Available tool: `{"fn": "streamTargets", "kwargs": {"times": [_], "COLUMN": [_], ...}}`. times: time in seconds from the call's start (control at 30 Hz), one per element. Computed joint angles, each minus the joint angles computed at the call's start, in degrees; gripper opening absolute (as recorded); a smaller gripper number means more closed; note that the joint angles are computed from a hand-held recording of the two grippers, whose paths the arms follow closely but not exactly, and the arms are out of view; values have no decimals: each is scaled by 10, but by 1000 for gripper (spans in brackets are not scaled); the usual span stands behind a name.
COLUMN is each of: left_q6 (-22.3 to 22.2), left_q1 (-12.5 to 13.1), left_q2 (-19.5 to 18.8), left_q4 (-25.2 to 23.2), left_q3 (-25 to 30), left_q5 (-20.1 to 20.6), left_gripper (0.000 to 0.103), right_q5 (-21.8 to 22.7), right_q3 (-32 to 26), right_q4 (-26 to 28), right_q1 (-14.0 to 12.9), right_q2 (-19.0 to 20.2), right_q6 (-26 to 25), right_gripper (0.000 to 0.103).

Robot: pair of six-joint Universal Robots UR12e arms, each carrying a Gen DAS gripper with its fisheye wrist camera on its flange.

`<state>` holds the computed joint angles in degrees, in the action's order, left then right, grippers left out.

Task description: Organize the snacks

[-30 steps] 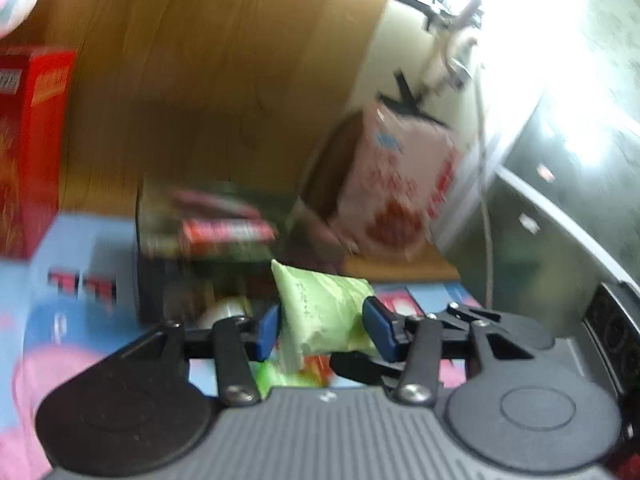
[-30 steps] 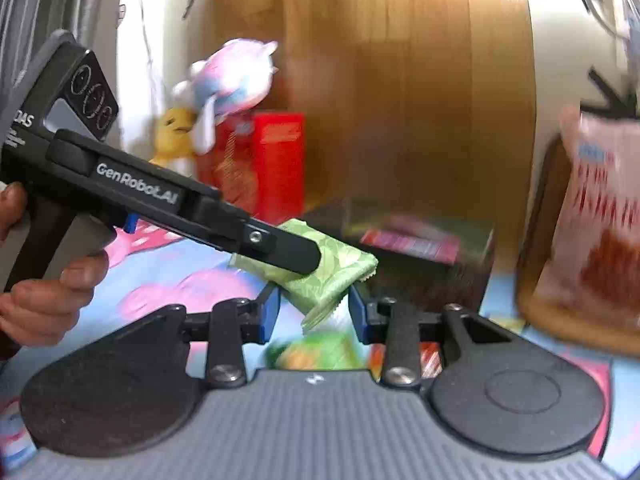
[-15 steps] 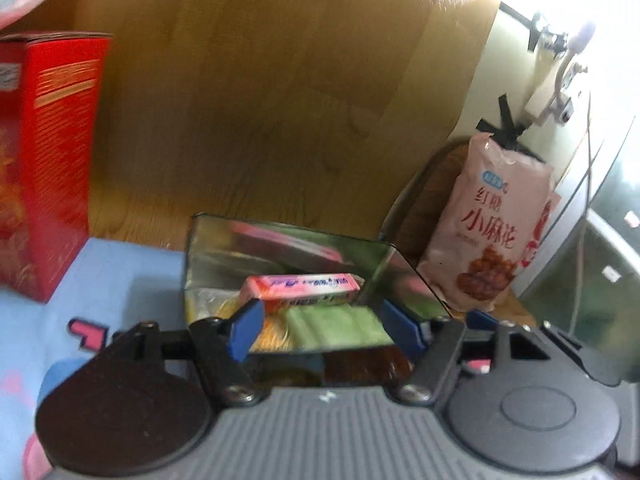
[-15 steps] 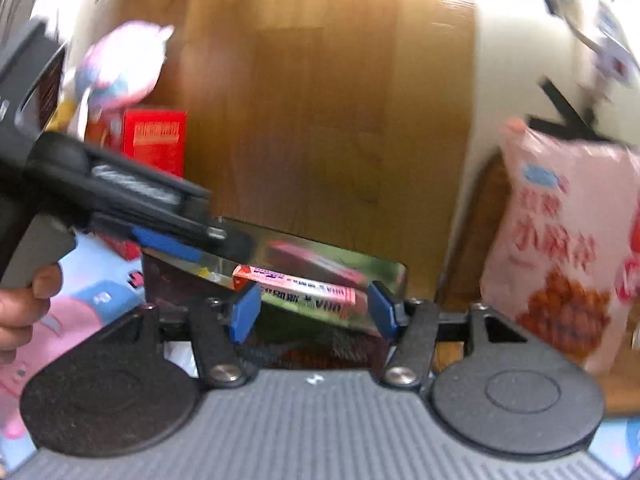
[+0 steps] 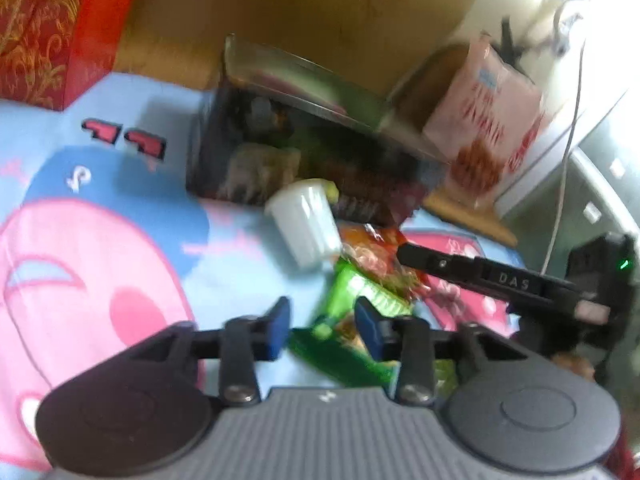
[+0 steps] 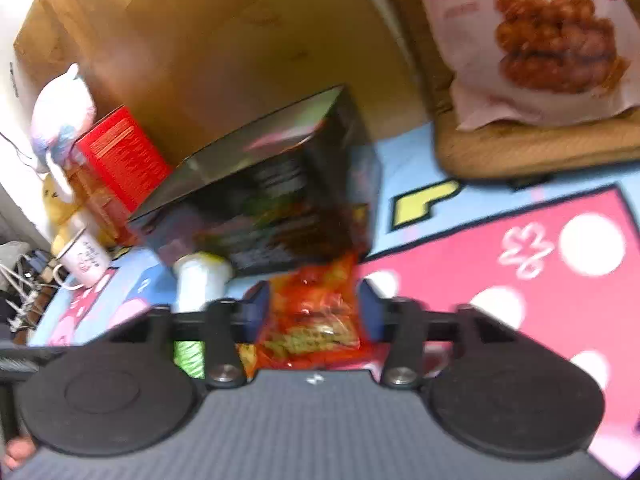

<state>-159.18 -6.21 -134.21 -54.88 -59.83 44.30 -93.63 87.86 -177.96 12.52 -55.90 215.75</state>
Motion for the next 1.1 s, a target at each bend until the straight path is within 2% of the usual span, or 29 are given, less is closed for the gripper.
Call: {"fn": "streamTargets", "kwargs": {"times": [0.03,0.13,0.27,0.4,0.43,0.5,0.53,0.57,0.63,0.67,0.73,0.8,0.87,0.97,1.1], "left_q6": [11,58,105,91,87,84,86,88,104,109,116,102,90,76,59], "left_q1": [0,3,16,28,30,34,35,36,37,36,32,27,27,31,35], "left_q2": [5,20,49,65,69,74,75,76,76,78,79,80,78,73,76], "left_q4": [-2,-50,-64,-36,-27,-17,-22,-29,-46,-45,-44,4,11,-3,50], "left_q3": [-7,-23,-69,-98,-105,-110,-109,-108,-104,-107,-111,-125,-125,-111,-116], "left_q5": [0,-11,-31,-29,-29,-24,-24,-25,-32,-34,-26,-18,-20,-36,-54], "left_gripper": [33,28,26,26,26,30,35,45,55,55,55,54,52,48,48], "right_q5": [25,34,43,-4,-20,-22,-8,4,8,5,-7,-29,-42,-43,-60], "right_q3": [2,6,24,43,49,66,73,76,70,65,49,39,24,13,4], "right_q4": [-5,-3,-8,-22,-32,-52,-58,-56,-30,-14,16,1,0,-4,-32], "right_q1": [1,17,36,52,55,60,61,64,72,76,83,91,97,98,101], "right_q2": [1,-2,-13,-27,-30,-39,-44,-48,-49,-47,-37,-24,-12,-5,0], "right_q6": [1,-24,-53,-92,-94,-112,-133,-160,-211,-229,-255,-286,-314,-303,-322], "right_gripper": [18,14,12,17,30,44,46,48,50,51,61,66,65,60,59]}}
